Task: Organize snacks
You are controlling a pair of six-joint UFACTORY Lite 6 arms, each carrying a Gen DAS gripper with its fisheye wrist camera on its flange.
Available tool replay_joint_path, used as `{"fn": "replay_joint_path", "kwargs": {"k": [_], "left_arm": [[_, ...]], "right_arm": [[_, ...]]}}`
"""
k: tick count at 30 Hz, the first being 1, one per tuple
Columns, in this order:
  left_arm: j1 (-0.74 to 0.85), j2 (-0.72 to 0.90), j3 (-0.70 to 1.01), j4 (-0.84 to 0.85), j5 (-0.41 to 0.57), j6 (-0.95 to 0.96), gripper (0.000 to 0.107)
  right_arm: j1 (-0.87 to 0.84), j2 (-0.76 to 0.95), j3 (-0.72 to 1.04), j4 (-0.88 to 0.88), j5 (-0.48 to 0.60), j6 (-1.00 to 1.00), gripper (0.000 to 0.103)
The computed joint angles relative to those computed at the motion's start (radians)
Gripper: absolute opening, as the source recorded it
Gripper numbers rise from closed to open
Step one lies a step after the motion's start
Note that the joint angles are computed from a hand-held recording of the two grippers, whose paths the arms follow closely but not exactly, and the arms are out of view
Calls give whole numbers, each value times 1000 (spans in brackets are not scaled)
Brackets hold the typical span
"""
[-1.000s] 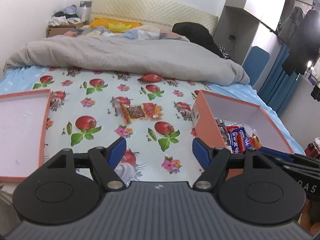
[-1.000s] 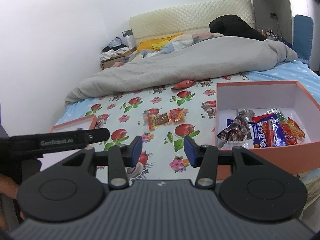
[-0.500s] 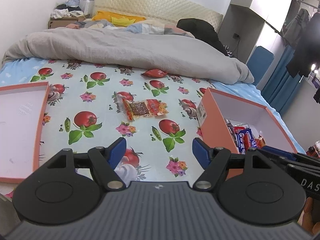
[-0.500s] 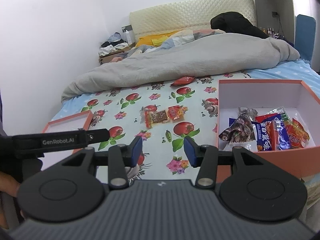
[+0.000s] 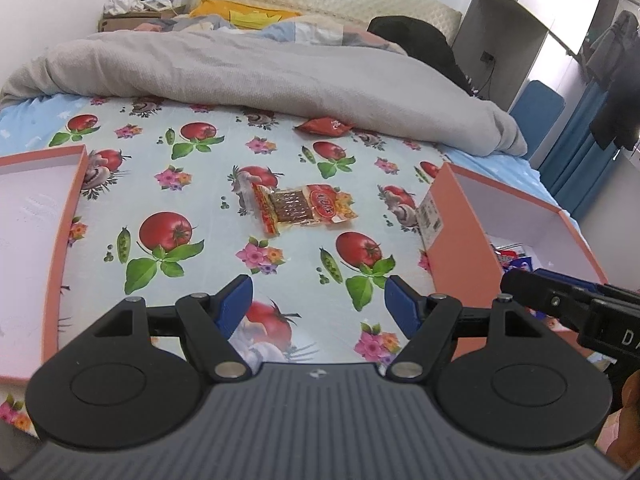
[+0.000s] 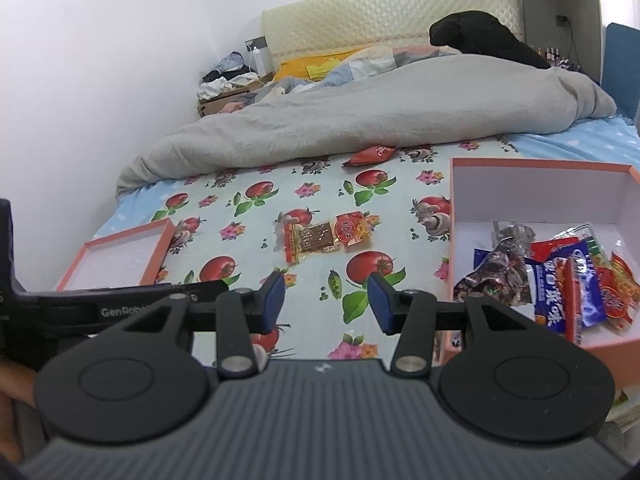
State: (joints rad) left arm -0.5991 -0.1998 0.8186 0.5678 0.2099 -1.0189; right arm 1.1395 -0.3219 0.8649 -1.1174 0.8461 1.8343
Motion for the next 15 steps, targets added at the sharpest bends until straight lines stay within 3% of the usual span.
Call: {"fn": "replay_joint_path", "kwargs": {"k": [6,15], "left_arm": [[76,158,91,-164,-70,203,77],[164,408,289,-789,-94,878,77]], "right_arm": [[-168,87,43,-17,-159,-60,49],[-388,295,201,-21,-357,-155,49]]}}
